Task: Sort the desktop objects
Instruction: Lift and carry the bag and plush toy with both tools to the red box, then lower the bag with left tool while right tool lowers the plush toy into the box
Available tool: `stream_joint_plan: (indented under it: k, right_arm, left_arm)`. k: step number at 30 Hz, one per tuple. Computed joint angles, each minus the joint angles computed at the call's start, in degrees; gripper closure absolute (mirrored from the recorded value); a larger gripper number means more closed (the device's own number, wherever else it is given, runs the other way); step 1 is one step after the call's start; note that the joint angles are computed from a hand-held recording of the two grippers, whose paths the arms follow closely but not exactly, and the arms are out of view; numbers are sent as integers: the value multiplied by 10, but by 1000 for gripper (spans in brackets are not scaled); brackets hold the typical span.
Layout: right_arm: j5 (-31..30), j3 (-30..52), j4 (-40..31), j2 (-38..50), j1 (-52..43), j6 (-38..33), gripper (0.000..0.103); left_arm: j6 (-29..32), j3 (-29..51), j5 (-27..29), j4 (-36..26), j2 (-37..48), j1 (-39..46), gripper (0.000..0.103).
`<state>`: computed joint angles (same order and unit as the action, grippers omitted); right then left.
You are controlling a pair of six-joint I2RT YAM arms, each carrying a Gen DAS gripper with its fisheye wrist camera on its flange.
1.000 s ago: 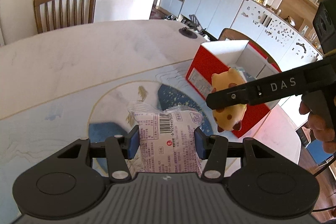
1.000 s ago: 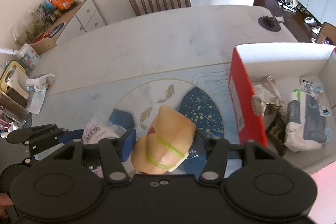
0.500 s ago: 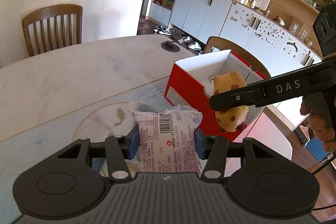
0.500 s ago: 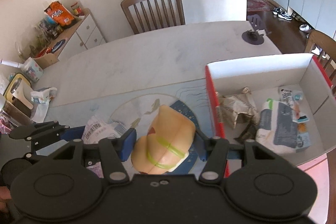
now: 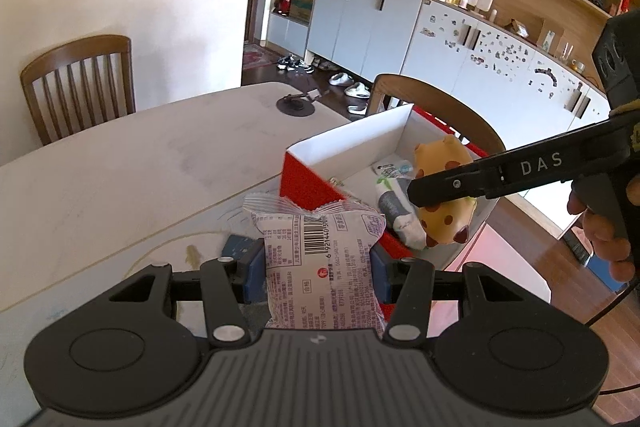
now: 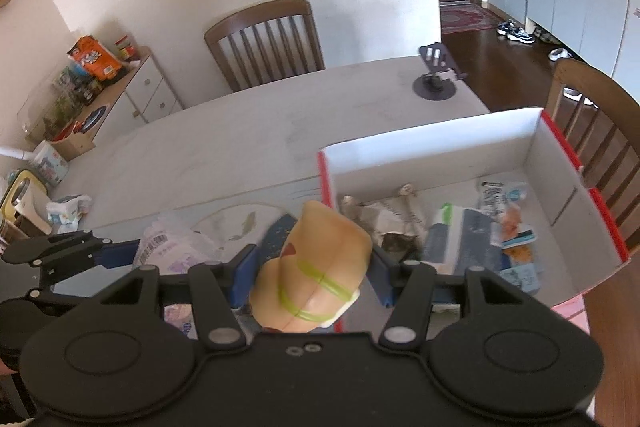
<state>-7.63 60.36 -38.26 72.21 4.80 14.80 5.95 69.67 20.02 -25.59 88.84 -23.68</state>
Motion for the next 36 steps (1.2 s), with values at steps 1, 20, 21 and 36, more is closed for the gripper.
stream_joint_plan:
  k: [1, 20, 21, 36]
  right_arm:
    - [-5, -3, 0, -2, -11, -6, 46]
    - [-70, -15, -2, 18, -204, -115, 46]
    - [-72, -15, -2, 21, -213, -120, 46]
    - [-69, -9, 26, 95, -296, -178, 46]
  left_arm:
    - [-2, 7, -4, 0, 5, -7, 52]
    - [-15, 137, -53, -3, 123, -102, 53]
    - [-15, 144, -55, -4, 130, -105, 52]
    - [-11, 283, -99, -38, 253, -148, 52]
